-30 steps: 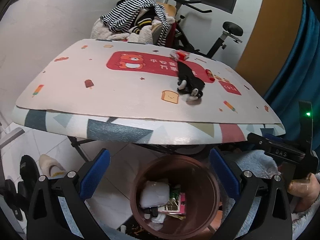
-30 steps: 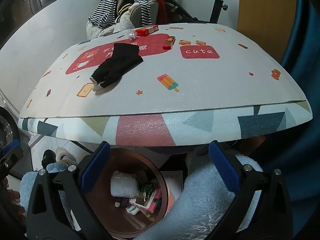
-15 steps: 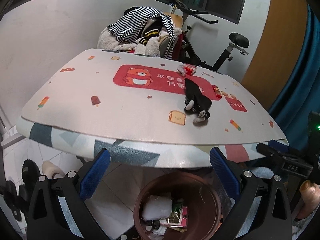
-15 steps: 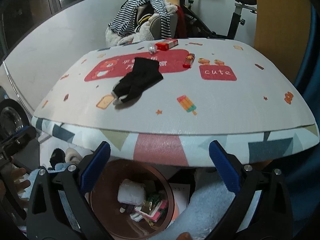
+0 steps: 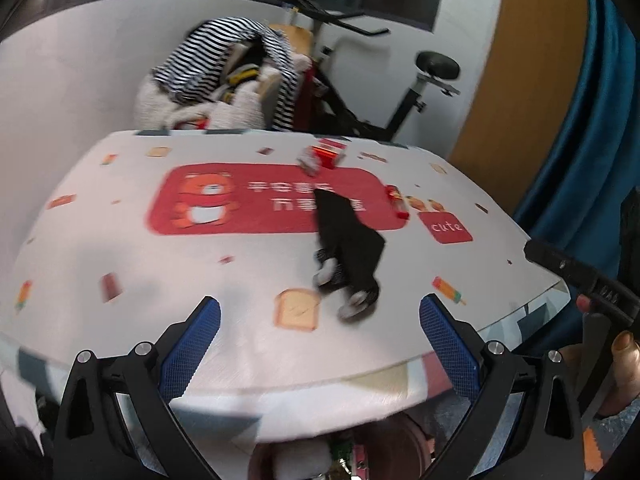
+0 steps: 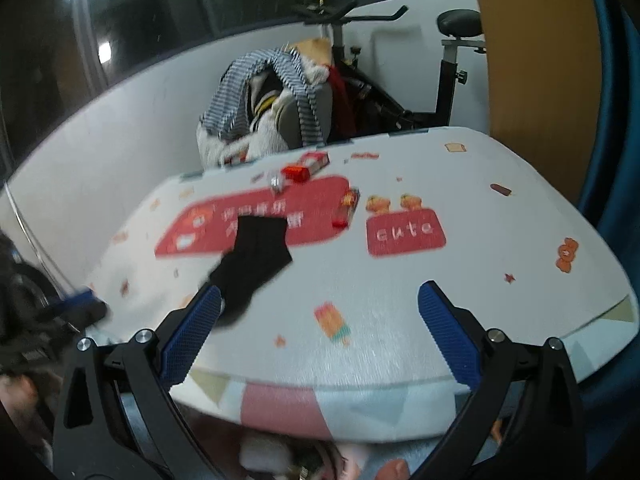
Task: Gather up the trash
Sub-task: 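Grasp the black sock with the left tool while right grasps the red lighter, then carry the black sock and red lighter over the brown bin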
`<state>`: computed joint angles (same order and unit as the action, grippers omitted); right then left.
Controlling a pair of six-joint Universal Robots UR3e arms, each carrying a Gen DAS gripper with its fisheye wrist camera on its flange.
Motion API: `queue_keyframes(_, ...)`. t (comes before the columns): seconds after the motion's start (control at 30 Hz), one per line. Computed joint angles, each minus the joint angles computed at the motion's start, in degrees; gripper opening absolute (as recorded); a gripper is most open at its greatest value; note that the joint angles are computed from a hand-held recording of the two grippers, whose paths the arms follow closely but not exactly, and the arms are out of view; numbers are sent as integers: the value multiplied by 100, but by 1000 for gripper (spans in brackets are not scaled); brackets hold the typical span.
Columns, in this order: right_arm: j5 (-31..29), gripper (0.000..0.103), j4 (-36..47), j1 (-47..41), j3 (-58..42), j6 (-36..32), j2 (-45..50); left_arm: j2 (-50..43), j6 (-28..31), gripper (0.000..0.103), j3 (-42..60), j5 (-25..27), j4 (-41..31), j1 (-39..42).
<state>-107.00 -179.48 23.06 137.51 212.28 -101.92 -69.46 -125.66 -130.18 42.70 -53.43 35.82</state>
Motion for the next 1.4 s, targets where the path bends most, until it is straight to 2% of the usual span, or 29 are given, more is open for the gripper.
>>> queue_keyframes(0.07,341,97,185,-347,-29,-88,-113,-871,-785,97,195,422,1193,-751)
queue_keyframes(0.1,293,97,445,-419,-191,-136,-56,-1329,-1234,97,306,762,1891,-1152)
queue_keyframes(0.13,121,97,601,-387,-352,-165,48,-1626,-1453,97,416,925,2216,-1361)
queue_keyframes(0.2,-141,97,546,-333,-489,-201,267,-2396,-1886,97,886,1104,2545,-1766)
queue_keyframes(0.33,-80,97,490,-525,-525,-208,424,-3410,-2370,97,1658,1554,2906,-2293)
queue_keyframes(0.37,-48,97,563,-616,-581,-216,475,-3647,-2484,93,1872,1756,2989,-2448)
queue_keyframes(0.43,99,97,599,-817,-573,-242,475,-4037,-2565,68,2324,1992,2785,-2636)
queue_keyframes(0.47,178,97,622,-901,-581,-240,475,-4152,-2539,39,2491,2028,2607,-2664)
queue_keyframes(0.5,317,97,666,-1044,-592,-238,471,-4240,-2478,16,2605,1995,2438,-2652)
queue_keyframes(0.57,477,97,815,-1227,-674,-208,503,-4230,-2265,7,2524,1706,2386,-2476)
queue_keyframes(0.73,670,97,442,-1486,-814,-280,899,-3716,-2060,5,1923,914,2508,-1790)
queue_keyframes(0.9,726,97,0,-1718,-1249,-350,1539,-2939,-1906,5,1647,213,2005,-924)
queue_keyframes(1.0,471,97,38,-1705,-1862,-317,2066,-2616,-1882,5,1637,-78,1711,-510)
queue_keyframes(1.13,689,84,562,-1801,-2933,-419,2864,-2322,-1812,5,1695,-406,1309,-37)
queue_keyframes(1.27,659,81,1125,-1722,-4007,-904,3610,-2165,-1608,5,1764,-640,931,234)
queue_keyframes(1.3,721,77,1311,-1730,-4248,-993,3772,-2136,-1551,5,1776,-687,834,280)
queue_keyframes(1.33,801,70,1600,-1730,-4564,-1099,3979,-2091,-1471,5,1779,-749,700,331)
queue_keyframes(1.4,820,69,1900,-1677,-4937,-1259,4237,-2009,-1343,5,1766,-846,485,403)
